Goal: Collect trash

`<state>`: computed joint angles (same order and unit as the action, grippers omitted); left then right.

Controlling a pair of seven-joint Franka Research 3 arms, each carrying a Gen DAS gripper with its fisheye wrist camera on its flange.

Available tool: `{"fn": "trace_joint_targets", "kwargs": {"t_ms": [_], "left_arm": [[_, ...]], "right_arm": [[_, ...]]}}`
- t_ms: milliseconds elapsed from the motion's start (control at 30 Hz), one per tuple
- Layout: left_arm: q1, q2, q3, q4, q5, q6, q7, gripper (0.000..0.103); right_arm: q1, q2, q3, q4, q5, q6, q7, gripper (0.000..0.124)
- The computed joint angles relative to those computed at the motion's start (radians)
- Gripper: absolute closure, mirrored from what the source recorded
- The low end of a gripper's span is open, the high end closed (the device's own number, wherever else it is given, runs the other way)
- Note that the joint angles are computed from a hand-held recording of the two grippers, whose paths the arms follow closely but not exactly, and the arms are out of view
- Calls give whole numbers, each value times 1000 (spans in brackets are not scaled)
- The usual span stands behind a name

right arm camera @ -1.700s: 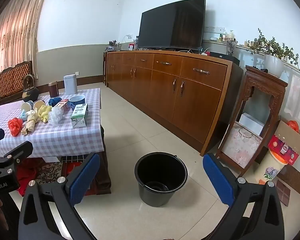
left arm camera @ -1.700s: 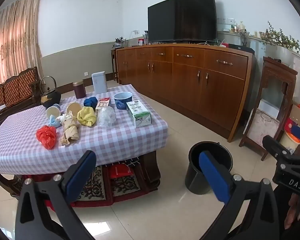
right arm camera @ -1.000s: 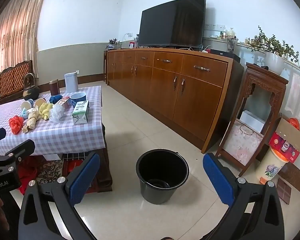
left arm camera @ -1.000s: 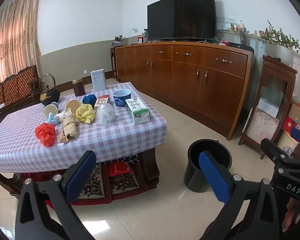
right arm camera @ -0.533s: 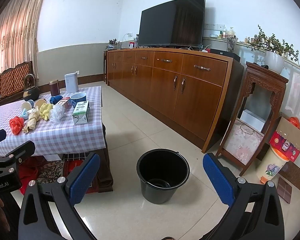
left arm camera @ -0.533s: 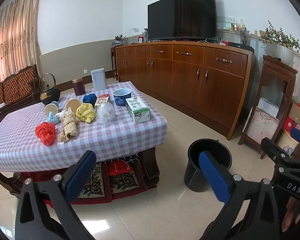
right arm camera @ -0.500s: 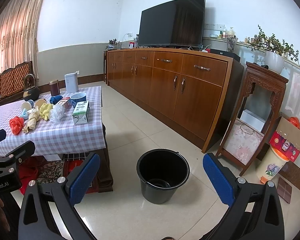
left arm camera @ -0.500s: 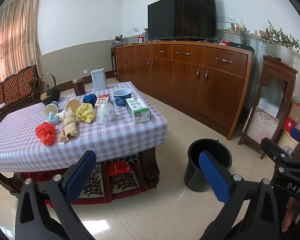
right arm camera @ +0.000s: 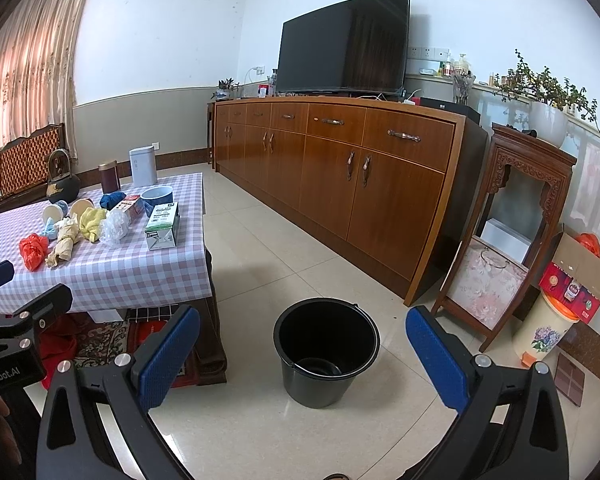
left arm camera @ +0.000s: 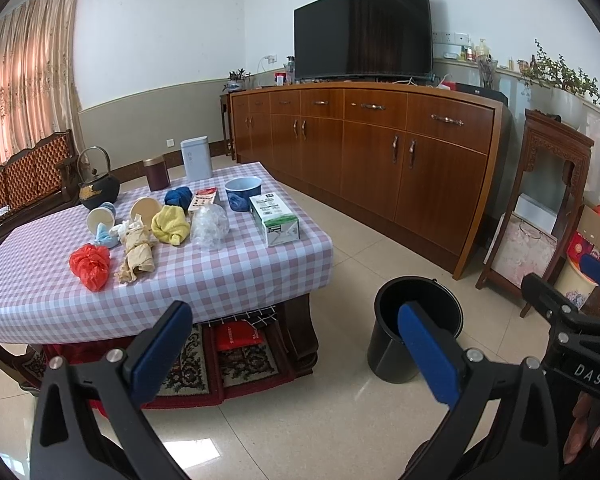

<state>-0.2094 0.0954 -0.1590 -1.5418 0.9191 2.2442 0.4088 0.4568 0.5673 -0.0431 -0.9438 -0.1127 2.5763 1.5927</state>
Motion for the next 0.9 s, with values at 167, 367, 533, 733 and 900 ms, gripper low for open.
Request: {"fn": "trace_joint_targets", "kwargs": {"t_ms": [167, 367, 533, 733, 900], "left_arm": [[-1, 2, 0, 2, -1, 1, 2, 0], [-4, 6, 0, 9, -2, -3, 3, 0], [-5, 6, 1, 8, -2, -2, 3, 0], [-7, 10, 1, 13, -3, -3, 5, 0], [-11, 18, 1, 27, -4, -6, 9, 0]], "right_arm": [[-1, 3, 2, 8, 3, -8, -3, 21], [-1, 8, 1, 17, 4, -12, -5, 21], [2, 14, 0, 28, 3, -18, -4, 21], [2, 16, 0, 32, 4, -19, -4, 21], [3, 16, -1, 31, 2, -17, -3, 21]]}}
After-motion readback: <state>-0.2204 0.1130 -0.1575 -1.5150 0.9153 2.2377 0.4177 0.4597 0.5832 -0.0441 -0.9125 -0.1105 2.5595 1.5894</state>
